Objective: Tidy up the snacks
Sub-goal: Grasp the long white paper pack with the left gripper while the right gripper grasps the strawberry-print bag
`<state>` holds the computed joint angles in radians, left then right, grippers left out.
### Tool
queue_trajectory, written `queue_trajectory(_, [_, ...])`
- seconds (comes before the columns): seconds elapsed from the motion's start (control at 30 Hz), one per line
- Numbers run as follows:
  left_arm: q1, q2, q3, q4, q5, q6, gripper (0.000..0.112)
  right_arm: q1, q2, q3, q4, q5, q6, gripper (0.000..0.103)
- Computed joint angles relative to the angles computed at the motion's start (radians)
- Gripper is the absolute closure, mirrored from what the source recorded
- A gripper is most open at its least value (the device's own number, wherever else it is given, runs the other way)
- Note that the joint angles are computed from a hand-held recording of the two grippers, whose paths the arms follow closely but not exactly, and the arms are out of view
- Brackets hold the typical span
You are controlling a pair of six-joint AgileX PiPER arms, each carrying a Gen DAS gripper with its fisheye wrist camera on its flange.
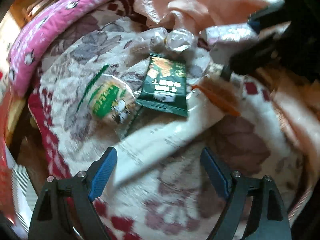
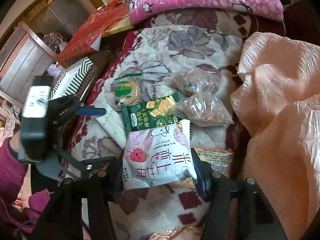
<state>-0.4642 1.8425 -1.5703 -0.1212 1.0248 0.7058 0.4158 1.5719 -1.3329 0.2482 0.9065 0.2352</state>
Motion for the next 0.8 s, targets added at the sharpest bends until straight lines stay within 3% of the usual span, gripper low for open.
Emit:
queue_trajectory(0.23, [-0.001,0.134,-0.186,-0.015,0.144,0.013,0.025,-0.004,0.0,0.006,0.016,-0.007,-0.003,0.041])
queue_trajectory(0.3, [0.011,0.138,-0.2,-0.033,0.173,0.007,0.038,-0.006,-0.006,0.01,0.016,-0.008,-0.002,0.041])
queue_trajectory(0.33, [0.017,0.137,-0.202,-0.047,0.181,0.008,0.052,-0.007,-0.008,0.012,0.018,-0.009,-0.004,0.041])
queue_trajectory(0.37, [0.024,0.118,-0.18,-0.061,0.181,0.009,0.065,-0.009,-0.01,0.014,0.02,-0.011,-0.005,0.041])
queue_trajectory(0.53, [0.044,0.005,-0.039,-0.082,0.149,-0.078,0.082,0.006,-0.01,0.016,0.023,-0.018,-0.007,0.041])
queue_trajectory(0.8, [0.122,-0.222,0.207,-0.174,0.071,-0.215,0.085,0.07,-0.012,0.006,0.007,-0.032,0.026,0.041])
